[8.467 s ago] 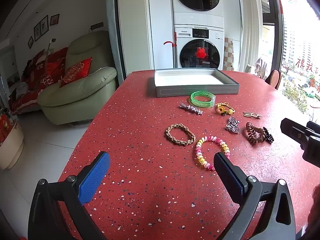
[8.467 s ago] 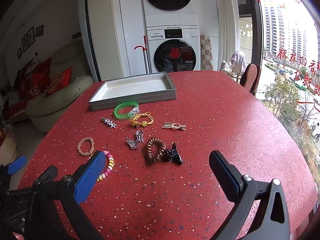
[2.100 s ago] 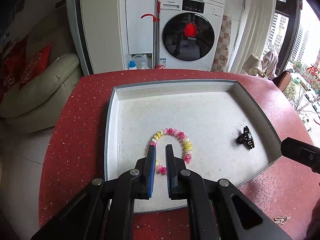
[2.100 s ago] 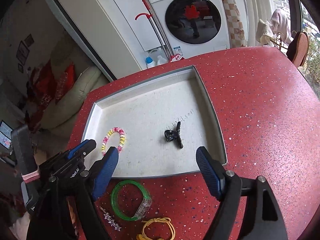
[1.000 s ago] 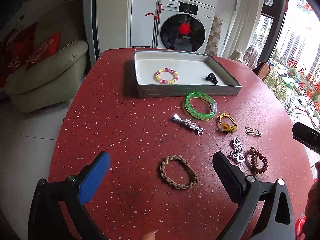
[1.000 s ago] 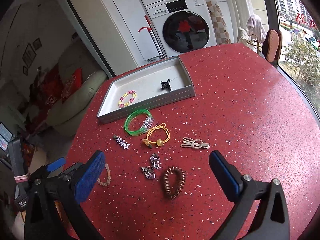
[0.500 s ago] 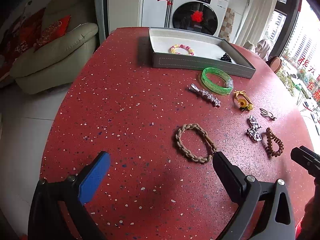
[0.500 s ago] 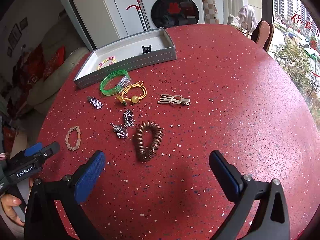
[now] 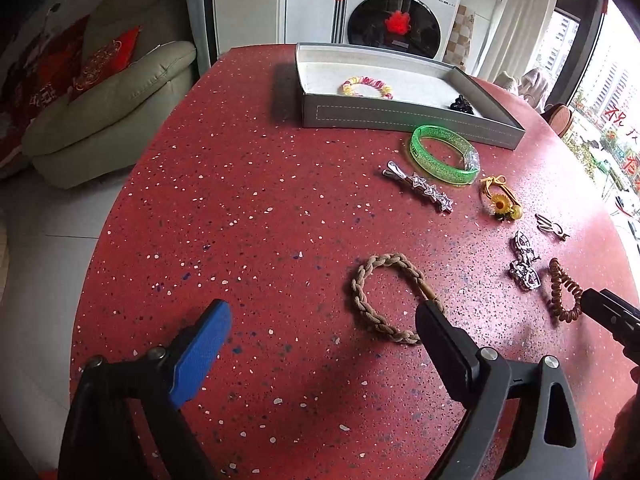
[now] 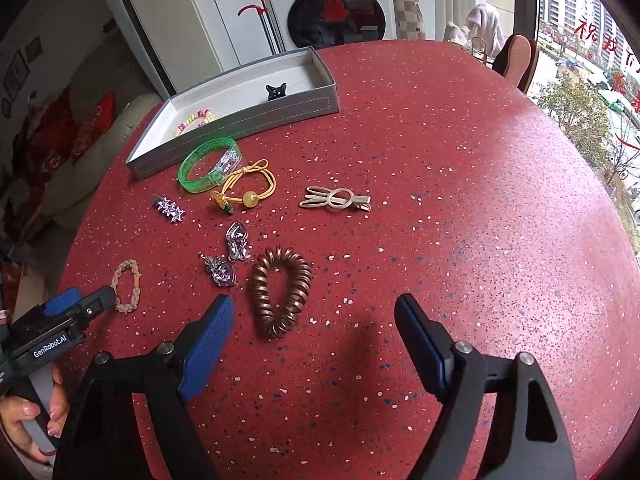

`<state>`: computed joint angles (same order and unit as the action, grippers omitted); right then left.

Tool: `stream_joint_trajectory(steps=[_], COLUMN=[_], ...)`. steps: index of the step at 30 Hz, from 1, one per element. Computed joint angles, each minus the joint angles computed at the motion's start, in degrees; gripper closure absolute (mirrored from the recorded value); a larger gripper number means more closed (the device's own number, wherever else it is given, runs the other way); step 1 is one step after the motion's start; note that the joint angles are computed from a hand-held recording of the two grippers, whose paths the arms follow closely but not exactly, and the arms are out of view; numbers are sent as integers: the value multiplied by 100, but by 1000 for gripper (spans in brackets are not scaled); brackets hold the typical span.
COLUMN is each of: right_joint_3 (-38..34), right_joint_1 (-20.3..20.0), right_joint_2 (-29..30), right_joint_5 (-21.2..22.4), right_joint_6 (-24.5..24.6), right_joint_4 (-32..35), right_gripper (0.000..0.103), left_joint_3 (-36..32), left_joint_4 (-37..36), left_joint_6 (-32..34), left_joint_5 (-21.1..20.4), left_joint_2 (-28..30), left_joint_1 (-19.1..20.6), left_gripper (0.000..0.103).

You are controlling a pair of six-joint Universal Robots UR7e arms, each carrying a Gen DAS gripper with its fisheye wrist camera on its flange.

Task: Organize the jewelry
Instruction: 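Grasp the braided tan bracelet with the left gripper while the right grasps the brown coil tie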

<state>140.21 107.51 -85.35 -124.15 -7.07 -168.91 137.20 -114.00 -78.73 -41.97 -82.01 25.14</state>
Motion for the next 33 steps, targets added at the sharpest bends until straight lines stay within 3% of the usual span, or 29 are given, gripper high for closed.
stream_joint_trajectory(steps=[2,3,7,16,22,25,26,28,29,33], right_joint_3=[-17,-24,-54,-18,17,26,32,54,66,85], right_joint_1=[-19,-23,-58,-42,-201,-173,-189,-215,-207,-199], right_joint_2=[84,113,229,249,84,104,90,60,55,7], right_joint_5=[-12,-25,-44,30,467,426,465,524,517,528], right_joint_6=[-4,-7,18,-103,-63,-73,-65,-60,-64,-76], right_joint_4=[-28,-28,31,-81,22,-13,8,-1,-33,-59], right_gripper=[29,32,44,55,75,88,90,90,90,90], left_joint_3=[-22,-59,-140,-164,-60,-31,-15,-15,4,205], left_joint_4=[-42,-35,-65,30,-456,-625,-709,-730,-782,-1407], left_joint_6=[67,119,268,454,879,1027,1093,1126,1153,1310], left_joint_5=[8,12,-8,197,125,103,96,99,86,-128], left_joint_2=[73,134,322,520,509,532,534,544,521,287], left_joint_1=[6,22,78,-63,-100,-125,-130,-133,-129,-56], left_gripper=[0,7,12,23,45,55,67,71,78,78])
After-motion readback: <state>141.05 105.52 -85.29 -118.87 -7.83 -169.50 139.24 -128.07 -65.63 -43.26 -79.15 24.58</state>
